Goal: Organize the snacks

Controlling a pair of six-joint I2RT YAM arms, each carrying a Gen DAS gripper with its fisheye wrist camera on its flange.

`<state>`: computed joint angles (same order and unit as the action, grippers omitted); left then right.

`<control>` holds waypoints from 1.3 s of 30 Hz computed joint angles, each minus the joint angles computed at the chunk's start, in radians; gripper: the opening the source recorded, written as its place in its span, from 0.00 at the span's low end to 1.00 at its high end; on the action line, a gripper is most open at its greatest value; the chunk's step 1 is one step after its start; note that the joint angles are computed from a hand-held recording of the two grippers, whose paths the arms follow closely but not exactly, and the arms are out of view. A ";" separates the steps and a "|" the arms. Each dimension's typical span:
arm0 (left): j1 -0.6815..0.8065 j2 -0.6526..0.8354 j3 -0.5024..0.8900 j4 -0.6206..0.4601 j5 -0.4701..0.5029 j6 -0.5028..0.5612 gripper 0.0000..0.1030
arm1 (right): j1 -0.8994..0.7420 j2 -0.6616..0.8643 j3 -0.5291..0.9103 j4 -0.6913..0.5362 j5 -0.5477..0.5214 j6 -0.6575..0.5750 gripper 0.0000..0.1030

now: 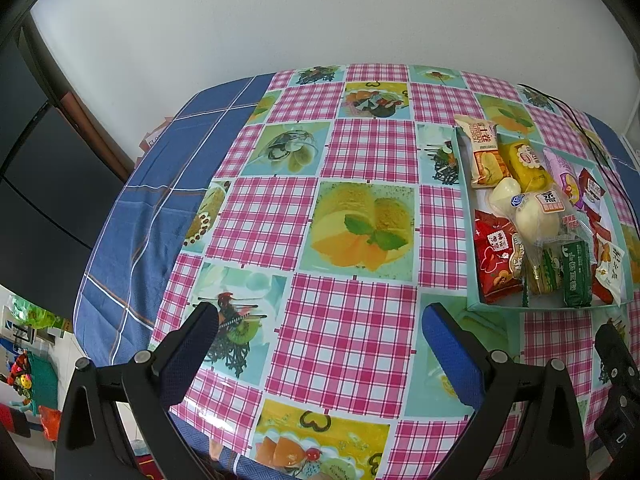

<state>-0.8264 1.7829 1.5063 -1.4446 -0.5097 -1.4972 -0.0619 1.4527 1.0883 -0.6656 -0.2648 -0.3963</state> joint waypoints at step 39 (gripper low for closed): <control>0.007 -0.028 -0.033 0.016 0.012 0.004 0.98 | 0.002 0.000 -0.003 0.002 0.002 -0.002 1.00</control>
<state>-0.8195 1.7553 1.4734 -1.4283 -0.4975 -1.4929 -0.0596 1.4530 1.0851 -0.6636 -0.2629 -0.3978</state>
